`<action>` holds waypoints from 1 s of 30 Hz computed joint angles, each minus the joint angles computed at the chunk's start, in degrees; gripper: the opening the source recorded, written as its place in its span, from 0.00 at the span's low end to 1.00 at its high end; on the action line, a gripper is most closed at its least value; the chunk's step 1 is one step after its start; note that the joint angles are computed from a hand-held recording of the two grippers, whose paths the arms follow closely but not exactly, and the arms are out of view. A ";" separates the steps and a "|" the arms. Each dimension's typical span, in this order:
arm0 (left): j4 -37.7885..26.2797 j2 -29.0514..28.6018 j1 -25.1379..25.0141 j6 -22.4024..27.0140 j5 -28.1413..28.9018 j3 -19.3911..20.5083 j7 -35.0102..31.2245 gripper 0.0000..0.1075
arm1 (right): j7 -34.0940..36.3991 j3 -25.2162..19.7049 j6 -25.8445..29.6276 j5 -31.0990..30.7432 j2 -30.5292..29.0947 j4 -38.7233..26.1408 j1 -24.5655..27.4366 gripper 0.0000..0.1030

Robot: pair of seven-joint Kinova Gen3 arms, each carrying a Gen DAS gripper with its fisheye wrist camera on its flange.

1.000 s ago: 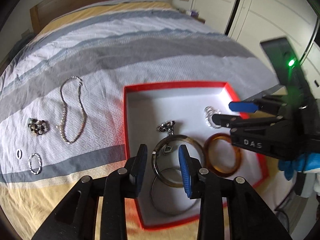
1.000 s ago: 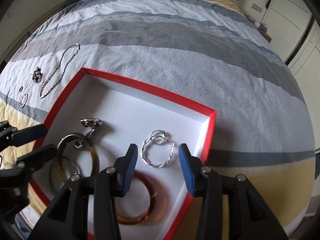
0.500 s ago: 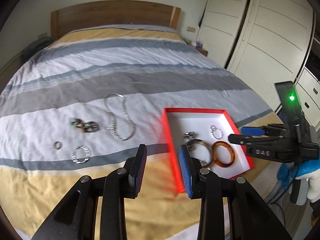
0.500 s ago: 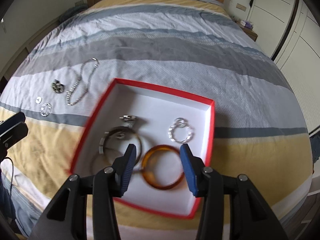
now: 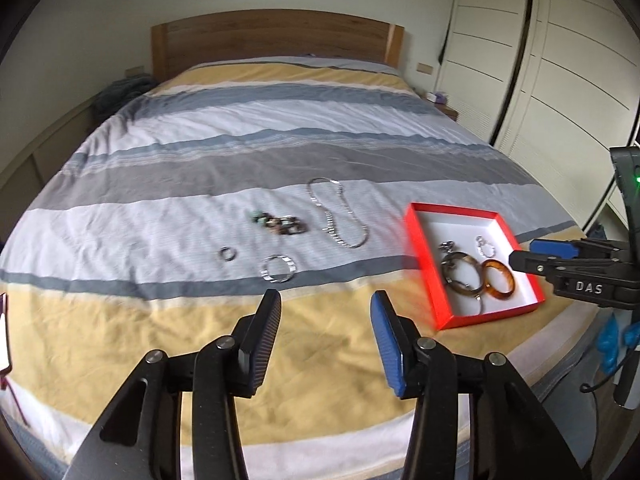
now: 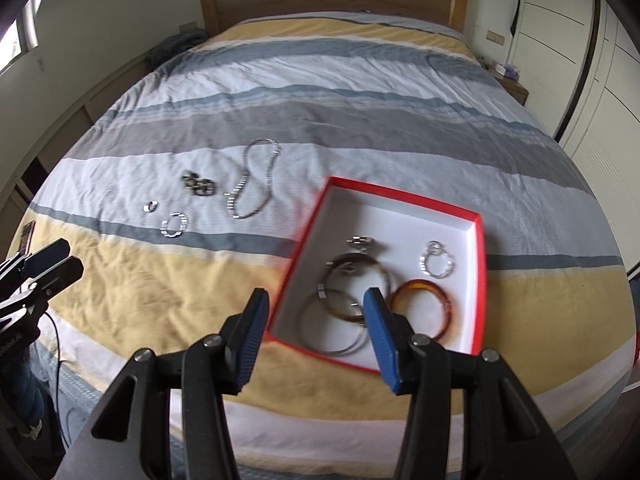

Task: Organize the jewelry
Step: 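Withdraw both tools from the box toward the remaining jewelry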

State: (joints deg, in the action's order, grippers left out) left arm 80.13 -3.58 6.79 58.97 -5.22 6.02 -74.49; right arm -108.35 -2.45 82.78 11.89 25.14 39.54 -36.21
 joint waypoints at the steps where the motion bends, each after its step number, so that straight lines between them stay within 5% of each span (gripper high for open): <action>1: 0.72 -0.90 -0.27 0.18 -0.06 -0.38 -0.16 0.44 | -0.15 -0.08 -0.19 0.09 -0.24 0.29 -0.35 0.46; 18: 7.10 -10.02 -7.13 3.04 -1.27 -3.11 -1.06 0.46 | -2.30 -1.70 -2.24 1.38 -2.71 1.97 -5.42 0.46; 30: 9.02 -10.95 -11.57 4.11 -0.64 -5.21 -1.78 0.47 | -1.33 -2.87 -4.82 -1.21 -3.10 4.80 -4.25 0.46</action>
State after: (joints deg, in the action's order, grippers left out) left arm 89.15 -14.53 -4.79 63.08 -5.86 0.81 -76.28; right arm -109.68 -5.33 77.97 10.67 22.04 44.34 -40.46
